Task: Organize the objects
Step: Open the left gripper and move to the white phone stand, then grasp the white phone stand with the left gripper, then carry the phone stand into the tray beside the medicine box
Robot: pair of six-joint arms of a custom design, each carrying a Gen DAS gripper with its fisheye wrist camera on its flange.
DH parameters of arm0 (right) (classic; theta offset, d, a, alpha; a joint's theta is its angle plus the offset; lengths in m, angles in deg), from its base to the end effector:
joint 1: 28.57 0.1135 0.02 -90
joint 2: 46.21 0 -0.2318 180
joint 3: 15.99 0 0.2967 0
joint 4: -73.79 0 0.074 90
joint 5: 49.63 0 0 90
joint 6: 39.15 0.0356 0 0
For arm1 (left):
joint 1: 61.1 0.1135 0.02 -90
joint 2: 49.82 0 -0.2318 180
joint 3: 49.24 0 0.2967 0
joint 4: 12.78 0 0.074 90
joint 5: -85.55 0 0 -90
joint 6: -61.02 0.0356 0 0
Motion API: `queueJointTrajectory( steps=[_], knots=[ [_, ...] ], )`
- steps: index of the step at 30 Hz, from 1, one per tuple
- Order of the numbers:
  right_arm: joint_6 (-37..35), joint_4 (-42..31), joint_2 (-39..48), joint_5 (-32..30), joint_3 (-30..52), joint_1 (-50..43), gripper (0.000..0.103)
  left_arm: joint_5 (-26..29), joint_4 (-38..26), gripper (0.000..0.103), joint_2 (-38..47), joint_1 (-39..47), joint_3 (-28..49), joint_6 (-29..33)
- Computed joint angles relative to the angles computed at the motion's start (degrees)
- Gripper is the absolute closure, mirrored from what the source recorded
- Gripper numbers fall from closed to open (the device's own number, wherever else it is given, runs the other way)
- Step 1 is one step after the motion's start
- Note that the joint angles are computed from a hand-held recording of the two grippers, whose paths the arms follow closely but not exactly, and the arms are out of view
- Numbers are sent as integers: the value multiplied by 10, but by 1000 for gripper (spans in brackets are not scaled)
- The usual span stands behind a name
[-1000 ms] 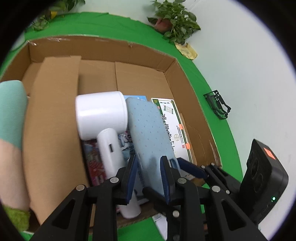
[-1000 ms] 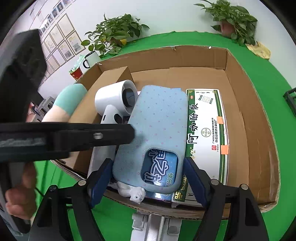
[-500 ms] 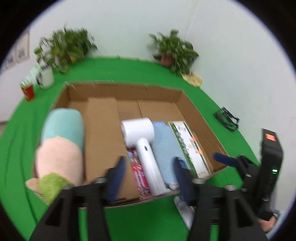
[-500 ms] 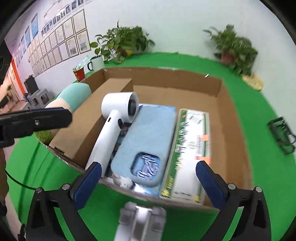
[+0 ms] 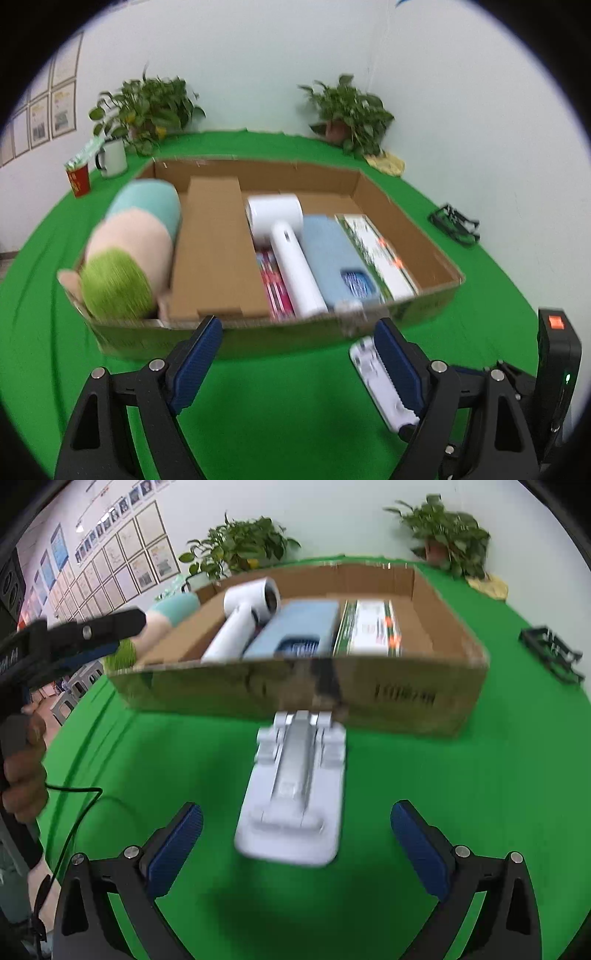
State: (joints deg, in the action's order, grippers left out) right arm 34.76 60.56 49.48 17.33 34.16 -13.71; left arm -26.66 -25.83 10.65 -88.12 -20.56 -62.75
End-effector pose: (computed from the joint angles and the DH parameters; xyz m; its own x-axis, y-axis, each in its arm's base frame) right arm 0.2923 0.0920 0.0411 -0.6744 -0.4428 -0.5909 -0.6443 0.7438 0.1779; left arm 0.2144 -0.0942 0.0835 -0.6232 -0.2598 -0.7376 -0.1980 0.9649 -0.1726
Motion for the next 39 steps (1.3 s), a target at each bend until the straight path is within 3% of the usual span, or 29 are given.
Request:
queueJointTrajectory(
  steps=[5,9,16,19,20,21,24,25,27,28,33,39],
  knots=[
    [8,22,22,40,4,31,5,76,37,19,89,4,18,-25],
    [12,25,45,80,16,46,37,185,90,19,115,43,6,-65],
    [-28,8,-65,41,-96,13,38,303,148,21,186,30,10,-100],
    [-51,-42,-151,-12,-159,-24,36,336,180,22,229,2,14,-128],
    [-63,-66,-178,-37,-177,-41,27,338,192,23,237,-10,13,-134],
    [-64,-74,-191,-47,-186,-45,11,322,193,23,234,-29,11,-133],
    [-70,-53,-235,-50,-222,-52,3,304,191,26,240,-51,16,-131],
    [-71,-48,-231,-42,-221,-51,3,301,191,28,243,-53,18,-133],
    [-63,-37,-195,-33,-202,-49,6,311,193,45,255,-48,24,-135],
    [-57,-28,-181,-26,-195,-42,7,315,189,48,257,-45,27,-135],
    [-61,-2,-182,21,-197,-3,35,322,185,55,249,-36,21,-141],
    [-46,3,-191,34,-205,4,36,322,184,59,238,-32,12,-148]
  ],
)
